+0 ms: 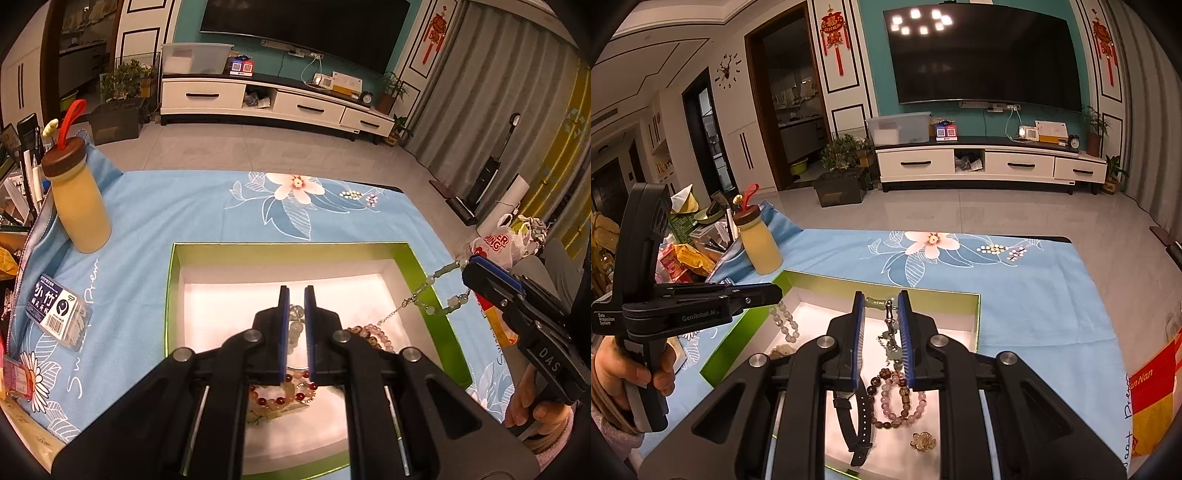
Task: Organize jewelry
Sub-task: 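Carry the clear bracelet and green chain over the green box with both grippers, then lower both held pieces into the box and open both grippers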
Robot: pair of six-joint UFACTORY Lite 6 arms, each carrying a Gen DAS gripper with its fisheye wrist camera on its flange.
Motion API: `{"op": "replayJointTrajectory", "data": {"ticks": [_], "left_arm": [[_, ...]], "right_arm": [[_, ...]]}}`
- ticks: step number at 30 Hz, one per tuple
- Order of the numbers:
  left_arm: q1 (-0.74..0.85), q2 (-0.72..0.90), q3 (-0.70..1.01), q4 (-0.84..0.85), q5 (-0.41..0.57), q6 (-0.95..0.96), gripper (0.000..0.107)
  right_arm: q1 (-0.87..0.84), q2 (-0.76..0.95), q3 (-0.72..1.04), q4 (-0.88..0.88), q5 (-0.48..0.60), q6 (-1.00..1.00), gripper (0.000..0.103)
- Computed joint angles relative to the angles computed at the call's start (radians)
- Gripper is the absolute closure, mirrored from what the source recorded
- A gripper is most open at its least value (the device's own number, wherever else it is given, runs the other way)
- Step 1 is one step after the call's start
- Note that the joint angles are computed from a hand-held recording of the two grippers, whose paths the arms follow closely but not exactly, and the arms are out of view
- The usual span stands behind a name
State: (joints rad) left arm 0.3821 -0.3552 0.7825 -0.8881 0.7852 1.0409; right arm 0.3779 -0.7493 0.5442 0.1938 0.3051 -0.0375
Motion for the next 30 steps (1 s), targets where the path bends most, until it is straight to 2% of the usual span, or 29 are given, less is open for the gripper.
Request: {"op": "replayJointTrajectory", "data": {"ticks": [30], "left_arm": [[-0.094, 0.084, 0.026, 0.06, -0.104, -0.064, 0.1]], "right_arm": [[0.0, 0.176, 0.042, 0.052, -0.065, -0.049, 0.085]]}}
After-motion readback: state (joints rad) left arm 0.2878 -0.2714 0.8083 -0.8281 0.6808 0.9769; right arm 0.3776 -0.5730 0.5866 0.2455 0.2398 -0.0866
